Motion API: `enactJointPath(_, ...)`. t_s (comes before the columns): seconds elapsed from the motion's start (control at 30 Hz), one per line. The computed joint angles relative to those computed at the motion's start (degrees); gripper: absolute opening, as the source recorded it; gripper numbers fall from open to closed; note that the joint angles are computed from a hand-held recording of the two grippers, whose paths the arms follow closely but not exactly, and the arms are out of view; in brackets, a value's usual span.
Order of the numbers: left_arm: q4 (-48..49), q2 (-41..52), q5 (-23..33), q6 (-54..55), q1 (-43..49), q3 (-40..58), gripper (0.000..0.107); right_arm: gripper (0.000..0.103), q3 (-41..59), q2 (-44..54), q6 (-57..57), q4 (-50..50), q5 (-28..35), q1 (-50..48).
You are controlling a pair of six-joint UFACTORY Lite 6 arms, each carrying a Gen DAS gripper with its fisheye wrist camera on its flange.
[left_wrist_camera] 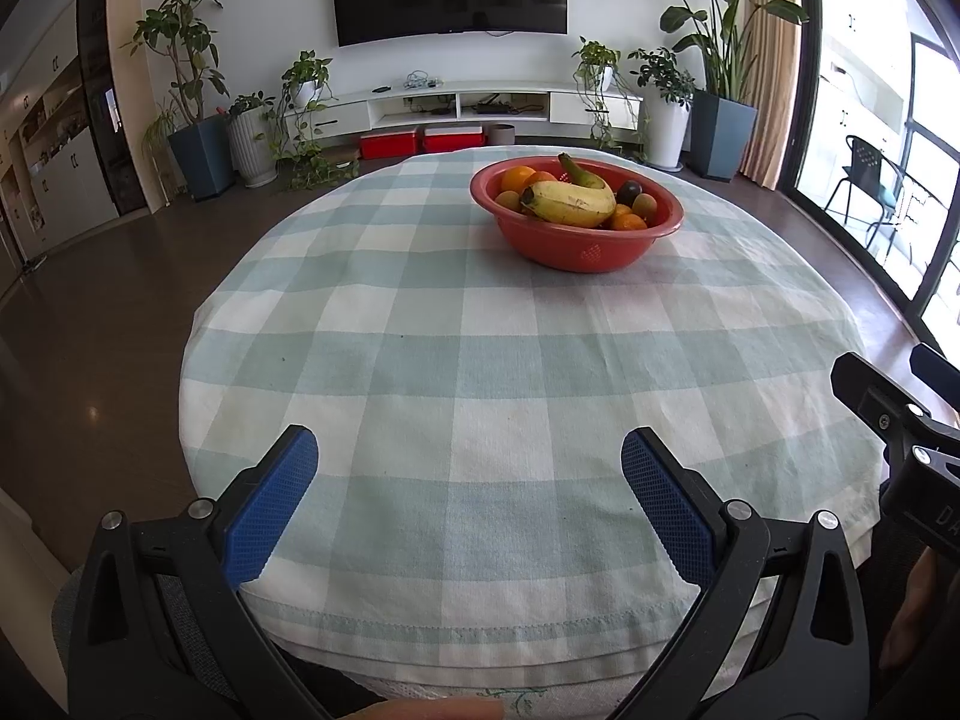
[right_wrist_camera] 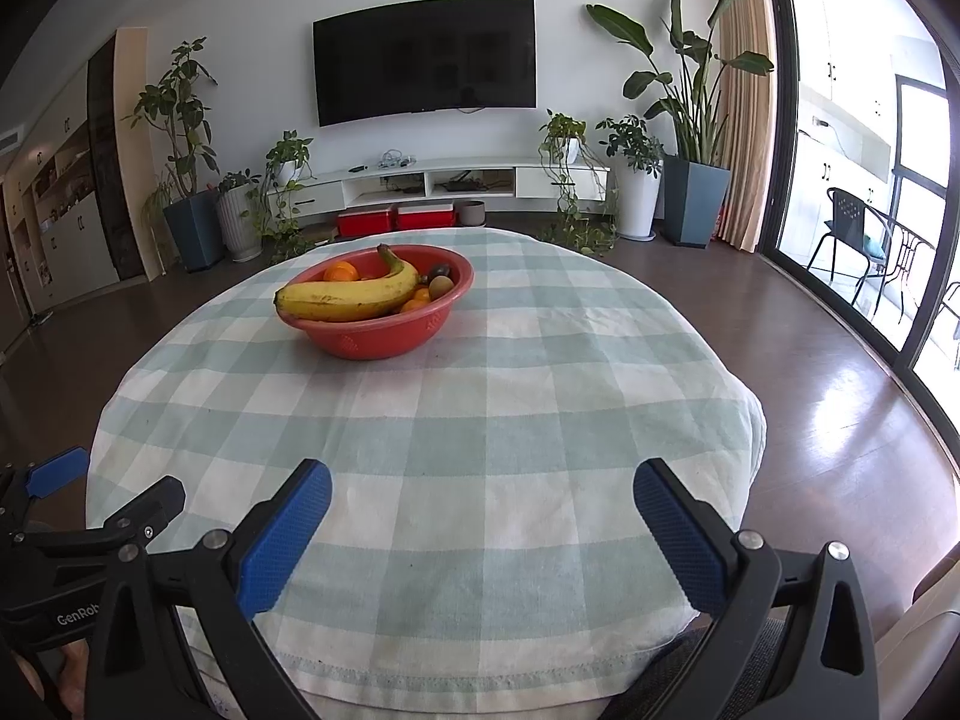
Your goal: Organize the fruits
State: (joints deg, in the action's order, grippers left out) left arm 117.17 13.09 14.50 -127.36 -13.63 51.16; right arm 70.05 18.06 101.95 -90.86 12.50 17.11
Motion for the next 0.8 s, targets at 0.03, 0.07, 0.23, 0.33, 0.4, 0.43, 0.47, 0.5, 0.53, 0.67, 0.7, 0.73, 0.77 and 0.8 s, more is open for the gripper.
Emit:
enactJointPath(0.03, -0.23, -0.10, -0.03, 0.33, 0.05, -0.03, 0.103, 0.103, 0.05, 0.01, -0.22, 0.23, -0.03, -0.03)
enactJointPath(0.07, -0.45, -0.15, -0.08, 0.57, 0.09, -0.03, 0.103, 0.103, -0.14, -0.10, 0.00, 0.05, -0.01, 0.03)
enactJointPath(0.23, -0.50, -0.17, -0.12, 0.58, 0.12, -0.03, 0.103, 0.103, -0.48, -0.39, 0.19, -0.10, 0.10, 0.12)
enactJointPath(0.33, -0.42, -0.21, -0.09, 0.54, 0.12, -0.04, 0.103, 0.103, -0.24, -0.30, -0.65, 0.70, 0.06, 0.09)
enactJointPath(0.4, -0.37, -0.19, -0.21, 0.52, 0.18, -0.03, 0.103, 0.103, -0.14, -0.32, -1.32, 1.35, 0.05, 0.08)
enactJointPath(0.43, -0.19, -0.18, -0.23, 0.34, 0.18, -0.03, 0.103, 0.103, -0.19, -0.38, -1.37, 1.39, 0.05, 0.09)
enactJointPath(0.47, -0.47, -0.19, -0.16, 0.66, 0.17, -0.04, 0.103, 0.103, -0.12, -0.37, -1.57, 1.58, 0.07, 0.09)
enactJointPath(0.5, -0.47, -0.19, -0.16, 0.66, 0.17, -0.04, 0.103, 0.103, -0.11, -0.40, -1.68, 1.70, 0.07, 0.09)
enactJointPath(0.53, -0.12, -0.25, -0.29, 0.29, 0.22, -0.05, 0.103, 0.103, -0.16, -0.45, -1.74, 1.76, 0.04, 0.09)
enactJointPath(0.67, -0.35, -0.21, -0.26, 0.48, 0.22, -0.04, 0.103, 0.103, -0.14, -0.56, -2.59, 2.62, 0.08, 0.11)
enactJointPath(0.7, -0.02, -0.03, -0.27, 0.11, 0.21, 0.05, 0.103, 0.103, -0.18, -0.61, -2.73, 2.78, 0.11, 0.14)
enactJointPath(0.73, -0.31, -0.22, -0.20, 0.44, 0.20, -0.06, 0.103, 0.103, -0.07, -0.57, -2.98, 2.98, 0.10, 0.12)
enactJointPath(0.77, -0.31, -0.22, -0.20, 0.44, 0.20, -0.06, 0.103, 0.103, -0.10, -0.61, -3.08, 3.09, 0.12, 0.13)
enactJointPath(0.8, -0.27, -0.23, -0.33, 0.42, 0.25, -0.04, 0.103, 0.103, 0.03, -0.57, -3.56, 3.56, 0.10, 0.10)
